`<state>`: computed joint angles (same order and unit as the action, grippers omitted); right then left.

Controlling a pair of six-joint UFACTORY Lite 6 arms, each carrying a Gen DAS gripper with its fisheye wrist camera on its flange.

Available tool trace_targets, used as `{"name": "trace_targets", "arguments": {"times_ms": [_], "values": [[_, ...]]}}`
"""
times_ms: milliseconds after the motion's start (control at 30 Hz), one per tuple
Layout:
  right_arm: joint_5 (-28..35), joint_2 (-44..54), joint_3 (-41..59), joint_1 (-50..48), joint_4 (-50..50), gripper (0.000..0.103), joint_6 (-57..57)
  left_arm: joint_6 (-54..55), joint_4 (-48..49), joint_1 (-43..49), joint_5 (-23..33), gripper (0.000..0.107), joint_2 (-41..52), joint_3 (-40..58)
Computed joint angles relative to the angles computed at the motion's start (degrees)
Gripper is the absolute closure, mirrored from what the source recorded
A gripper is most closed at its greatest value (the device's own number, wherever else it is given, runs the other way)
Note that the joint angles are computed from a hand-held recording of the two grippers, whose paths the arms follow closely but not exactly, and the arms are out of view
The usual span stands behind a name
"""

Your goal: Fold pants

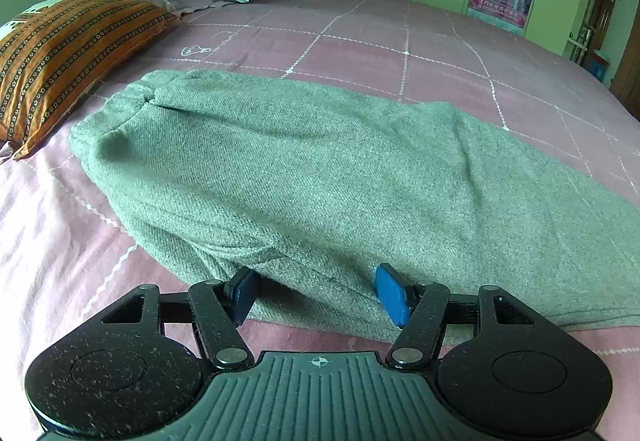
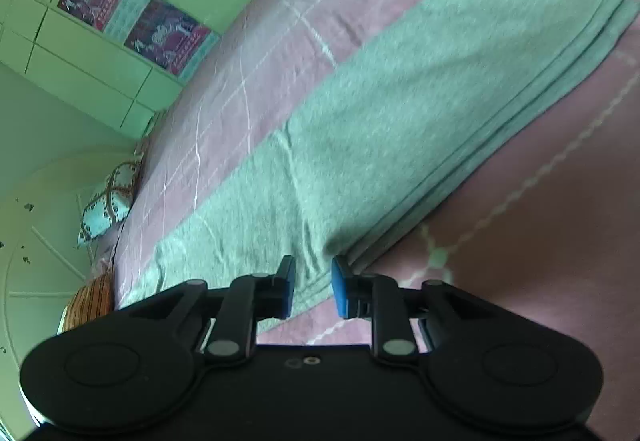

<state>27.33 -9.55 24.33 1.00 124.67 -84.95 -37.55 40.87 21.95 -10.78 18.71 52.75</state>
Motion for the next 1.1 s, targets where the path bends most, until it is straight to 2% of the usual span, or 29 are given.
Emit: {"name": "trace_targets", "arguments": {"times_ms": [67, 167, 233, 300, 367, 433, 467, 500, 767, 967, 1100], "values": [[0.7, 2.5, 1.2, 0.5, 1.7, 0.09, -1.4, -1.4, 1.7, 0.2, 0.0, 0.042, 0.3, 0.3], [-0.3, 3.2, 2.2, 2.9, 8.6, 0.103, -6.8, -1.1, 2.0, 0.1, 0.0, 0.042, 0.5, 0.4], [0.1, 0.6, 0.5, 4.0, 14.4, 0.103, -13.1, -1.5, 2.6, 0.3, -0.4, 0.041, 0.8, 0.4], [-2.4, -0.2, 0.6, 5.4, 17.6, 0.103, -16.7, -0.3, 1.5, 0.2, -0.6, 0.041, 1.2, 0.6], [-4.0, 3.1, 2.1, 4.8, 13.1, 0.103, -12.9, 0.5, 0.4, 0.1, -0.6, 0.04, 1.2, 0.5], [0.6, 1.8, 0.4, 1.8, 6.3, 0.103, -5.5, 0.4, 0.7, 0.3, -1.0, 0.04, 1.2, 0.3], [1.9, 1.3, 0.2, 1.4, 4.8, 0.089, -3.3, 0.6, 0.7, 0.4, -1.2, 0.04, 1.4, 0.4], [3.0, 1.4, 0.4, 1.1, 2.8, 0.086, -1.3, 1.0, 0.4, 0.3, -1.3, 0.04, 1.5, 0.4], [6.2, 9.5, 5.2, 4.7, 3.1, 0.088, 3.5, -7.2, 9.5, 1.4, -1.8, 0.039, 1.2, 0.6], [7.9, 12.3, 7.3, 6.9, 3.0, 0.088, 7.6, -4.9, 7.2, 1.1, -1.7, 0.039, 1.4, 0.6], [8.1, 14.1, 9.4, 8.1, 0.9, 0.087, 10.4, -7.1, 9.5, 1.4, -2.1, 0.039, 1.5, 0.7]]}}
